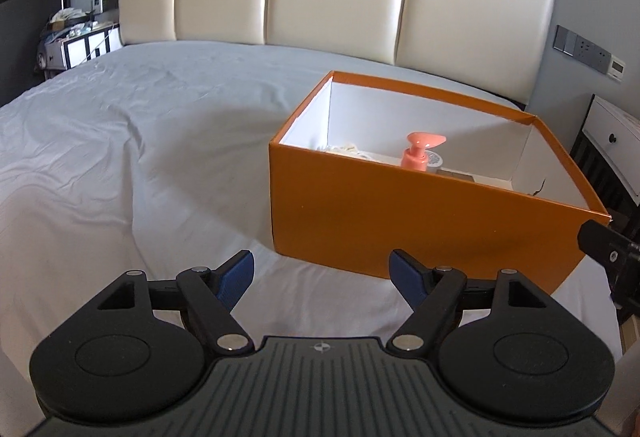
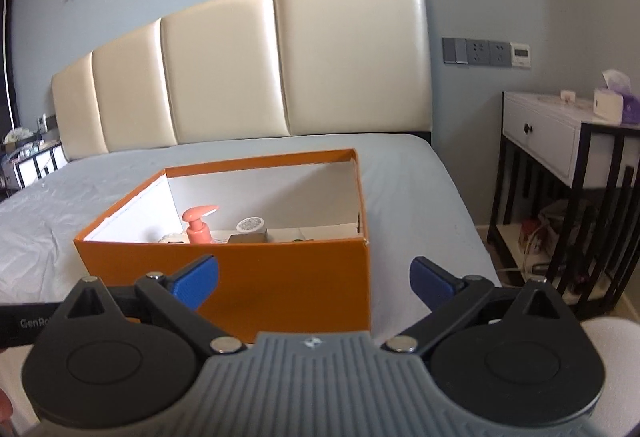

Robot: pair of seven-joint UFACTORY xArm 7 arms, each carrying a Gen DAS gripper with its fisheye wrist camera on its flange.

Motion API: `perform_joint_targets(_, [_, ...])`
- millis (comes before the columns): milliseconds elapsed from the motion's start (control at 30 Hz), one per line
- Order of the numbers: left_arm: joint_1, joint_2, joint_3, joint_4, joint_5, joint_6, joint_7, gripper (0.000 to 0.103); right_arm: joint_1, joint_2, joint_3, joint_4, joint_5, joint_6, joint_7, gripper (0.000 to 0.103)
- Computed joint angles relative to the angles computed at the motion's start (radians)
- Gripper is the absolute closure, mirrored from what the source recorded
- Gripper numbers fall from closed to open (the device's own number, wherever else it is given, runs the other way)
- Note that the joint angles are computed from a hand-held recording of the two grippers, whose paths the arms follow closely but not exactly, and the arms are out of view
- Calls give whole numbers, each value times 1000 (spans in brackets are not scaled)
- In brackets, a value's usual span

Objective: Organize rigid objects

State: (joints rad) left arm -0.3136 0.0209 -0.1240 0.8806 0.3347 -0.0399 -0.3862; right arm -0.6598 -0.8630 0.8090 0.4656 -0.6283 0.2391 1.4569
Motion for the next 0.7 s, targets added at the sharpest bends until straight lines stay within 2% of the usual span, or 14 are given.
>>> perform_joint_targets(67, [-3,-3,2,-3,22,12,-17,13,-7,35,5,18,-13,3,-26,3])
perform_joint_targets(200, [-2,2,-9,0,-10,27,16,13,-10,94,2,46,-35,21,-46,3])
perform_joint_targets(300, [-11,9,2,15,42,58,-33,13,-5,122,-18,49,-47,20,-31,3])
perform_joint_targets(400, [-11,19,-4,27,18,77,-20,13,4,148,-40,53,-58,22,-10,3])
perform_joint_targets(700, [-17,15,5,25,55,80,-54,13,46,192,-78,73,-146,73,62,3])
